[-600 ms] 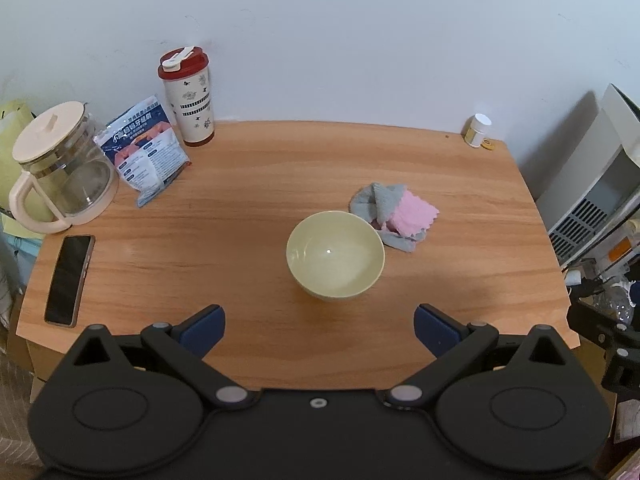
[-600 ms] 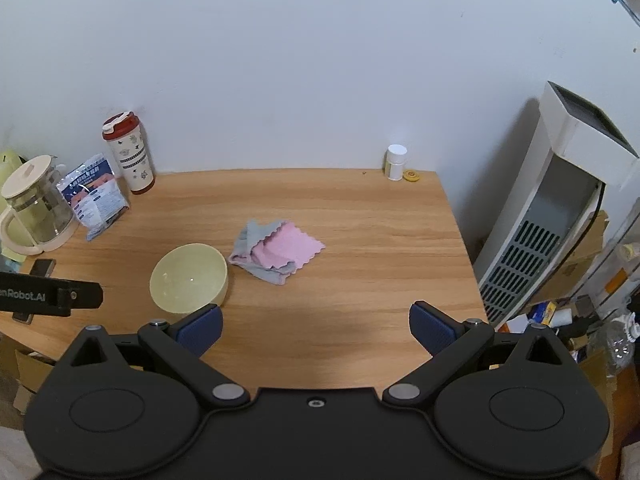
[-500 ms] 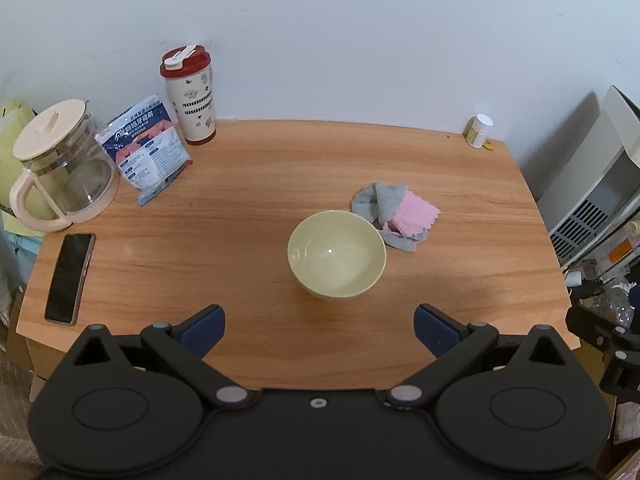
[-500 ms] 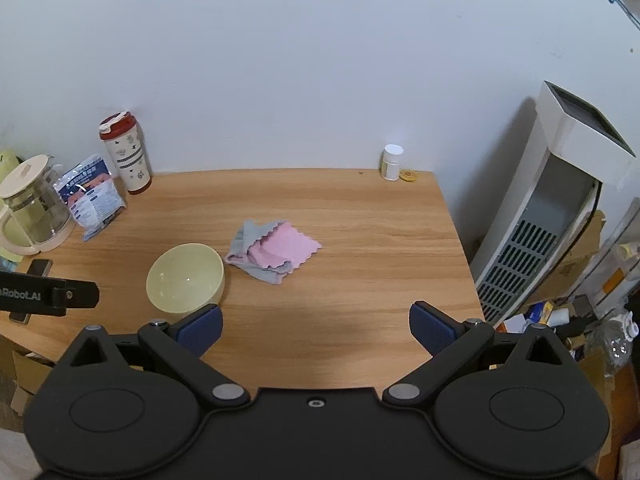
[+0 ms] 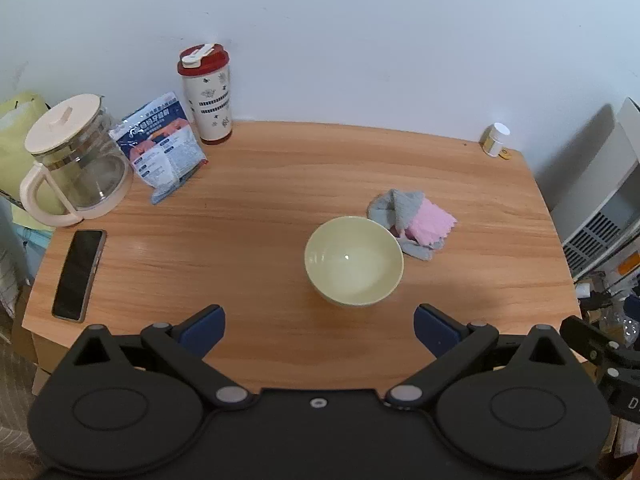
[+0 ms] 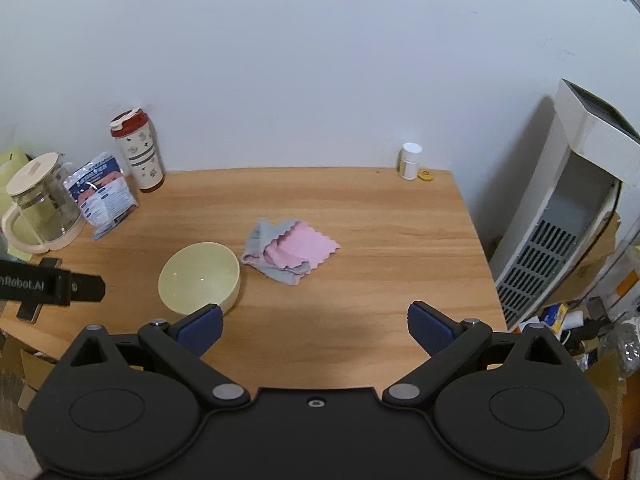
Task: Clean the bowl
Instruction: 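Move both tools toward the pale bowl and the grey-pink cloth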
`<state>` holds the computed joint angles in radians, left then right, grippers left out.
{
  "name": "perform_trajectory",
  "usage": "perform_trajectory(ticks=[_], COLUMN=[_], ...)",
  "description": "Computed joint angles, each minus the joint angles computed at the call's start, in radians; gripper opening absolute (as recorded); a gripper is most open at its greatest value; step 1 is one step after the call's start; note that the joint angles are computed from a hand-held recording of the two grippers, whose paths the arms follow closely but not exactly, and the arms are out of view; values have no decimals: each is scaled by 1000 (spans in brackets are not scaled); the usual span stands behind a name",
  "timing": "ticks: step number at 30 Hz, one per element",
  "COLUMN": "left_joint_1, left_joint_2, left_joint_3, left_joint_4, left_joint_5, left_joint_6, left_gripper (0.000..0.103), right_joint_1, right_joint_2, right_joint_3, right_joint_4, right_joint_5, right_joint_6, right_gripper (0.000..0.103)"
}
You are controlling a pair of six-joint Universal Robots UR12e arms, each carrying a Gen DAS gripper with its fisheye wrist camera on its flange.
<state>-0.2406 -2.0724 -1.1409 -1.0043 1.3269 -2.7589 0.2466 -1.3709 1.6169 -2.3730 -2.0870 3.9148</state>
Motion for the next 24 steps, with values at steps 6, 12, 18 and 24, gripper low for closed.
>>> perform_trajectory(ticks=[6, 12, 18, 24], left_joint_1=[2, -8, -10, -11], left_joint_2=[-17, -19, -31, -49], left_joint_3=[32, 26, 45, 78], left_joint_4=[-10, -4, -8, -47], left_joint_5=[1, 10, 13, 2], left_joint_6=[20, 45, 48, 44], left_gripper=[103, 103, 103, 103], right_joint_1=[-2, -1, -12, -17], right_joint_2=[3, -1, 3, 5], right_joint_3=[4, 29, 31, 34], right_joint_4=[-18, -105, -141, -147], right_joint_5=[-1, -18, 9, 17], right_joint_6=[2, -8, -21, -27], right_gripper=[100, 100, 100, 100])
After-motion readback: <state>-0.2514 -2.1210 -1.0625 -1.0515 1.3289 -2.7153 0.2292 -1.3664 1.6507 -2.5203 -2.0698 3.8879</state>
